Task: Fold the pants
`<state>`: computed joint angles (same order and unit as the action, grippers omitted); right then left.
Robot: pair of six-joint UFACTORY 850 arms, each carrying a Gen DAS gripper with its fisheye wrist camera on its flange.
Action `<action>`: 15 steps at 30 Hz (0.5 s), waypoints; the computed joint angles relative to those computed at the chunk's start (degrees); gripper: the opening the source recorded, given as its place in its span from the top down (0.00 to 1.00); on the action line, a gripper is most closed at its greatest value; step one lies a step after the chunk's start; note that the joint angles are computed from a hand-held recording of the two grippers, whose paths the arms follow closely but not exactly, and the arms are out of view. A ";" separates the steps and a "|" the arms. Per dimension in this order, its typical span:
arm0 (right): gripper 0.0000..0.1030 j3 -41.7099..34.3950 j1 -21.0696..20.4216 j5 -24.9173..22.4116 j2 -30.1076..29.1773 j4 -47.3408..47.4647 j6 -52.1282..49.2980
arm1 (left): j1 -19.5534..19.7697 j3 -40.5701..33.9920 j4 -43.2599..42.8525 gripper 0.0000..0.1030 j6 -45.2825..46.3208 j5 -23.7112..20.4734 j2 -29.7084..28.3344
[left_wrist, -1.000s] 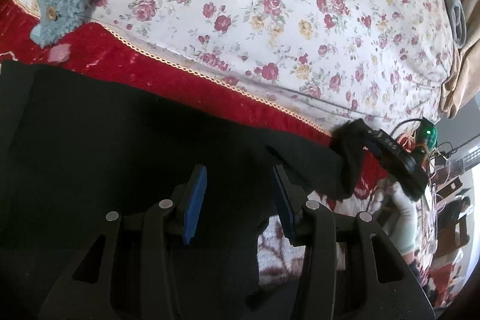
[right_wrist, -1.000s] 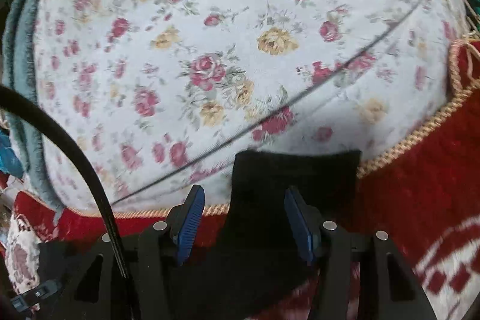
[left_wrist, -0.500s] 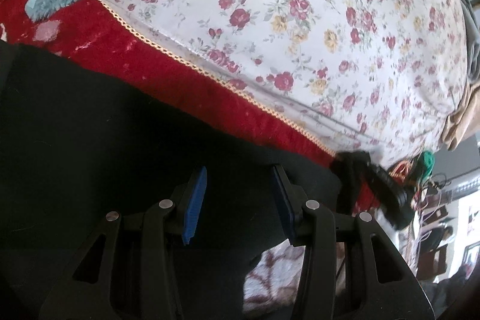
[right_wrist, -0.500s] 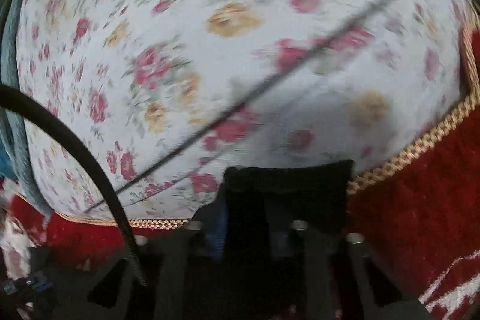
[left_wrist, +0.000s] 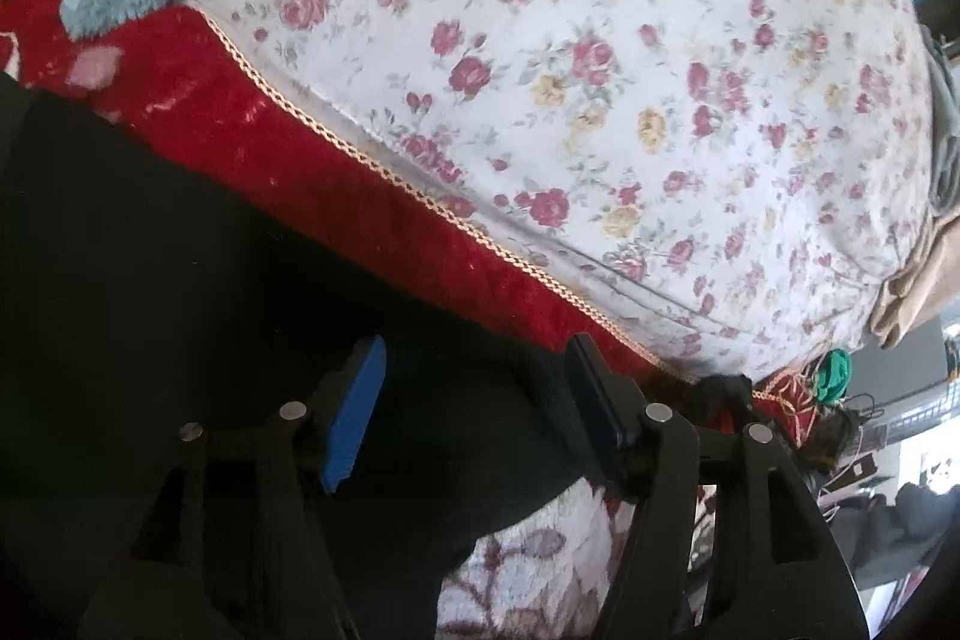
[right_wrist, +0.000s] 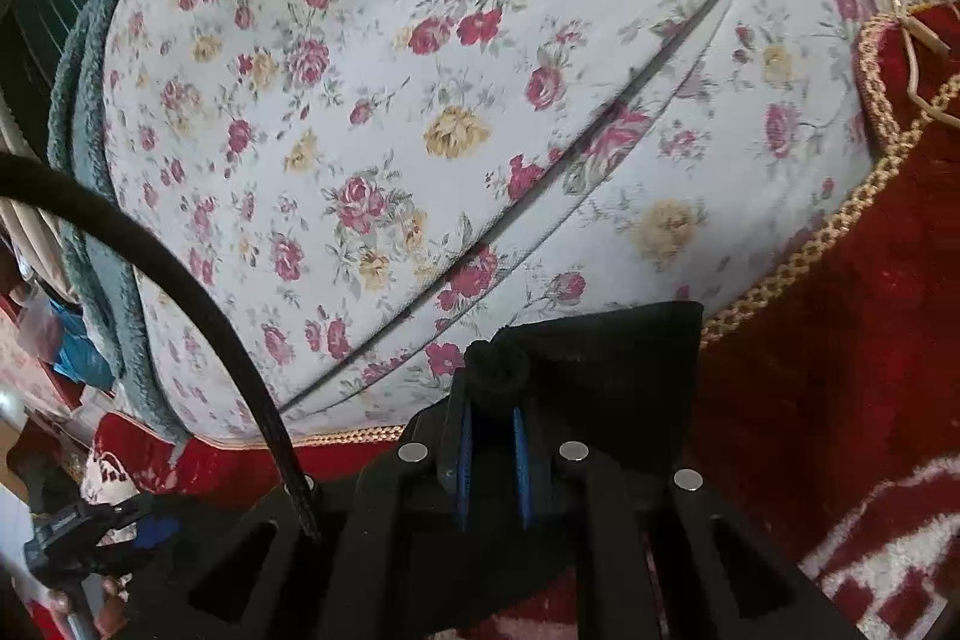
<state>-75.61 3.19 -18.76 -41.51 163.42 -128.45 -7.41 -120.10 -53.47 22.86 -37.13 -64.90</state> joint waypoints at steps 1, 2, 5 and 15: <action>0.90 0.82 -0.03 -0.61 0.46 -0.05 0.27 | -0.47 -2.39 3.45 0.40 -3.38 0.20 -1.39; 0.90 1.31 0.07 -0.99 0.81 0.41 0.08 | -0.78 -4.01 5.41 0.40 -5.55 0.19 -2.37; 0.90 2.87 0.54 -3.10 1.93 2.26 -0.60 | -1.66 -11.08 11.57 0.40 -12.87 -1.82 -6.70; 0.90 13.85 0.66 -11.69 8.95 5.35 0.39 | -2.47 -5.14 13.67 0.87 -8.35 3.41 -3.38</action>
